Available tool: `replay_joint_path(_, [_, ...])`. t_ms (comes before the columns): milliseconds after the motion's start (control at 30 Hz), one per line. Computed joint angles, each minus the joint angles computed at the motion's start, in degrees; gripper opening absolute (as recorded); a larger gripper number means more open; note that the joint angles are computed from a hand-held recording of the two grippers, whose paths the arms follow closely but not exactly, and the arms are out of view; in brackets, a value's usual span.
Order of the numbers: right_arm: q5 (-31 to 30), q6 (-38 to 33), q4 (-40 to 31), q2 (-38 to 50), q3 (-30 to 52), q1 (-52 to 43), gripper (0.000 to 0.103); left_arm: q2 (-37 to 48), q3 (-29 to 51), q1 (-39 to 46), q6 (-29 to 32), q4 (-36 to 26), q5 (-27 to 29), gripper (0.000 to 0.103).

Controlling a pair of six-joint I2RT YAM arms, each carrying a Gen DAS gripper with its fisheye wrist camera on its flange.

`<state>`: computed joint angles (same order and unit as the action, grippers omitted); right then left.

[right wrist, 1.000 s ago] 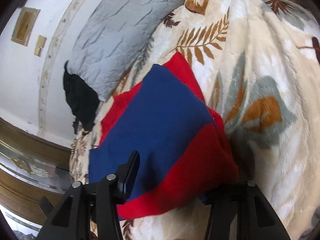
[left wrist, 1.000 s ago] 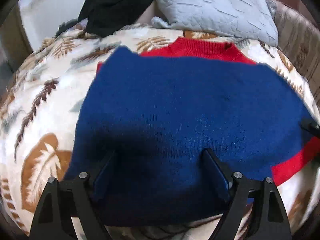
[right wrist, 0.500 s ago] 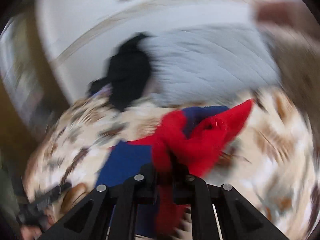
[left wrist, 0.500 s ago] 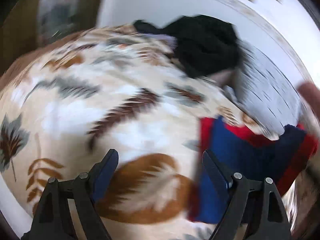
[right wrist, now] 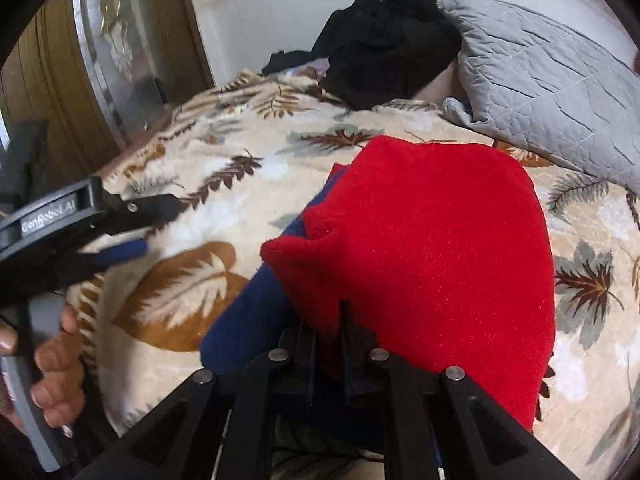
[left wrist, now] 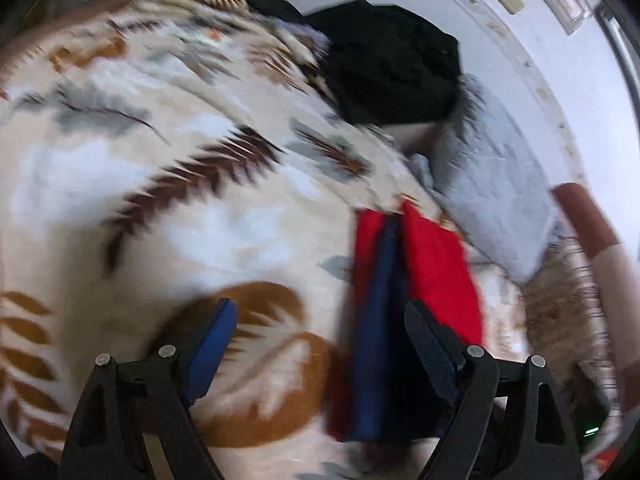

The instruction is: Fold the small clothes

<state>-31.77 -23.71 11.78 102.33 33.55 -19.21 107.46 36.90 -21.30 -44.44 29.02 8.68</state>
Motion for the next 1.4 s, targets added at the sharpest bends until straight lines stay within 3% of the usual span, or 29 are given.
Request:
replay_joint_path(100, [-2.17, 0.33, 1.32, 0.78, -0.53, -1.13, 0.011, 1.47, 4.60, 0.44, 0.00, -1.94, 8.66, 0.086])
replay_joint_path(167, [-3.58, 0.55, 1.71, 1.09, -0.57, -1.81, 0.011, 5.96, 12.16, 0.67, 0.99, -5.88, 16.14, 0.086])
replay_joint_path(367, [-6.91, 0.66, 3.11, 0.62, -1.62, -3.48, 0.011, 17.71, 32.75, -1.50, 4.05, -24.71, 19.72, 0.086])
replay_joint_path(467, [-8.23, -0.09, 3.86, 0.15, -2.48, -4.48, 0.011, 20.39, 37.12, -1.80, 3.40, -27.00, 19.57, 0.082])
replay_joint_path(500, [-8.53, -0.44, 4.11, 0.25, -2.69, -4.78, 0.011, 20.88, 38.32, -1.90, 3.69, -27.51, 19.95, 0.066])
replay_joint_path(533, [-8.75, -0.73, 4.11, 0.37, -2.73, -4.99, 0.011, 21.58, 39.71, -1.94, 4.15, -28.14, 21.15, 0.037])
replay_joint_path(600, [-9.20, -1.16, 3.98, 0.67, -2.66, -5.33, 0.011, 22.74, 42.57, -2.11, 5.66, -31.24, 20.73, 0.020])
replay_joint_path(700, [-10.12, -1.49, 3.59, 0.51, -2.85, -5.98, 0.011, 17.08, 35.47, -3.53, 8.14, -24.73, 14.76, 0.018])
replay_joint_path(767, [-11.08, -2.21, 3.05, -0.61, -3.42, -6.63, 0.011, 9.97, 25.39, -5.48, 11.45, -15.71, 9.49, 0.018])
replay_joint_path(833, [-12.78, -4.23, 1.14, -2.49, -4.15, -7.41, 0.014, 8.62, 21.20, -5.84, 11.66, -11.95, 6.36, 0.018])
replay_joint_path(867, [-12.72, -5.33, 0.53, -2.91, -4.44, -7.23, 0.014, 10.23, 21.36, -5.54, 11.00, -11.68, 5.28, 0.018])
replay_joint_path(967, [-9.61, -7.79, 0.14, -1.98, -5.33, -4.93, 0.018, 18.65, 26.21, -2.41, 8.34, -16.08, 9.19, 0.018])
replay_joint_path(1100, [-10.03, -9.57, -1.67, -2.66, -6.40, -5.97, 0.026, 18.31, 25.71, -1.99, 8.51, -15.11, 9.99, 0.018])
replay_joint_path(1133, [-10.39, -9.89, -2.44, -3.23, -6.56, -6.54, 0.033, 18.46, 25.74, -2.03, 8.66, -15.26, 9.71, 0.019])
replay_joint_path(1233, [-12.09, -10.59, -5.55, -4.76, -6.33, -9.20, 0.071, 19.49, 25.04, -1.62, 7.34, -13.12, 11.02, 0.019])
replay_joint_path(1400, [-16.87, -14.46, -13.64, -8.11, -5.43, -15.76, 0.071, 18.74, 24.00, -1.29, 7.00, -12.85, 11.78, 0.021])
